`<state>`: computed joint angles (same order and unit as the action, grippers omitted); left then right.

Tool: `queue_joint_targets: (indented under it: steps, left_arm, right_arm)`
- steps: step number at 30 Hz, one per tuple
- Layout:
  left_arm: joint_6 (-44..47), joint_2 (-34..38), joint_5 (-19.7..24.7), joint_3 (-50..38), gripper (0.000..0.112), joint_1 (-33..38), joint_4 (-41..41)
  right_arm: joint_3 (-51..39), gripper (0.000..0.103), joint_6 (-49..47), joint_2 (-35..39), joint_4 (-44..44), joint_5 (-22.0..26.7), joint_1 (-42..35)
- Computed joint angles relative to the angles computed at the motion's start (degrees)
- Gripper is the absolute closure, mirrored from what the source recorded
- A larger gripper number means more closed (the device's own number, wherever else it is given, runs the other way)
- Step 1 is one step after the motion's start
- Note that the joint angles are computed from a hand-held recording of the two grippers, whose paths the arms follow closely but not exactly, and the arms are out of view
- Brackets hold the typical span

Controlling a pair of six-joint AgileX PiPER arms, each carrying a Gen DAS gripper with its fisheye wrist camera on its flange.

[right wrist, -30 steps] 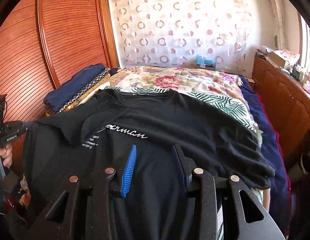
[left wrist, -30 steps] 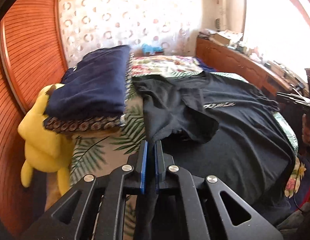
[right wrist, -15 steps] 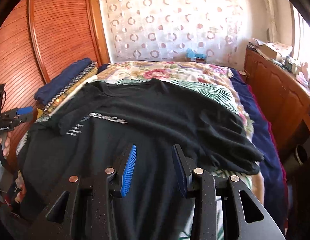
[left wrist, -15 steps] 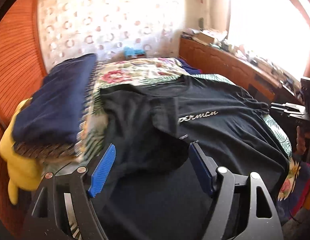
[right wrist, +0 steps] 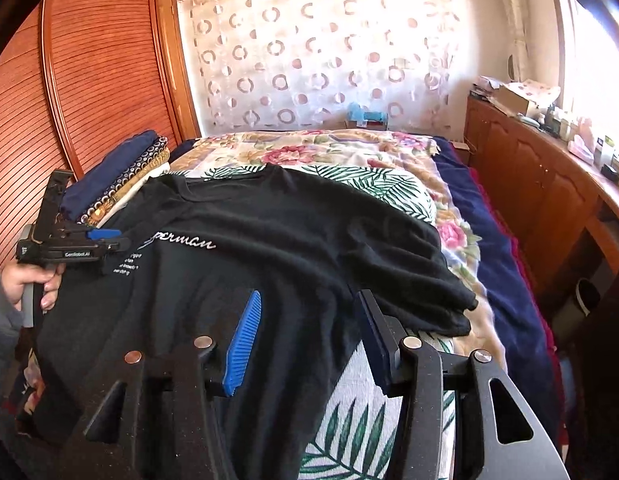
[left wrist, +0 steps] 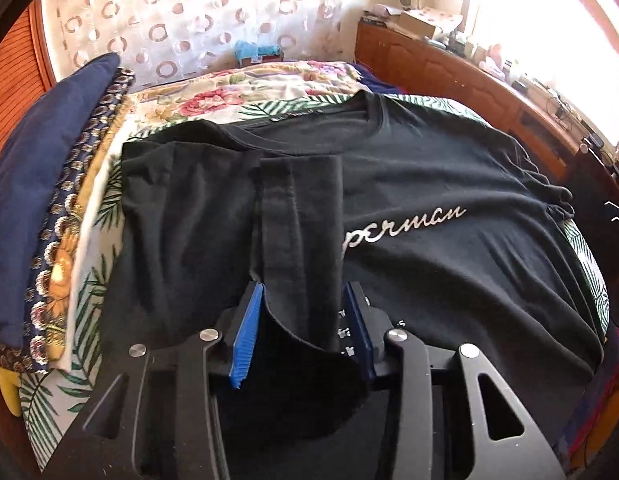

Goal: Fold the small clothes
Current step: 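Grasp the shirt side with the left tool, fold it toward the middle, release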

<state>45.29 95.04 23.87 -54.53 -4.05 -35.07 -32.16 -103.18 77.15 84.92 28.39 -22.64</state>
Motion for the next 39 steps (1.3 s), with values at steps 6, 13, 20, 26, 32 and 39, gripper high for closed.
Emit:
queue_joint_targets:
  steps: [6, 13, 20, 26, 32, 39]
  left_arm:
    - [16.74, -1.83, 9.91, 0.66, 0.083, 1.09, -14.2]
    - [17.68, -7.88, 7.0, 4.38, 0.061, -0.62, -13.12]
    - [8.36, -2.63, 0.59, -1.03, 0.059, 2.37, -5.97]
    - [3.96, 6.19, 6.26, -8.69, 0.082, 4.81, -2.92]
    - [8.06, 5.17, 3.15, -6.63, 0.108, 2.49, -4.66]
    - [13.3, 0.42, 6.62, -5.26, 0.109, -0.67, -8.03]
  right_arm:
    - [0.73, 0.052, -1.87, 0.76, 1.33, 1.74, -1.69]
    - [-0.68, 0.052, -0.95, 2.43, 0.35, 2.15, -2.09]
    - [-2.7, 0.052, 0.54, 4.98, -0.61, 2.38, -1.09]
    - [-6.8, 0.052, 2.96, 8.36, -2.88, 2.19, 0.11]
    - [-9.92, 0.052, 2.69, 11.54, -2.44, 2.52, -0.46]
    - [-10.29, 0.052, 1.3, 12.87, 0.21, 1.76, -0.77]
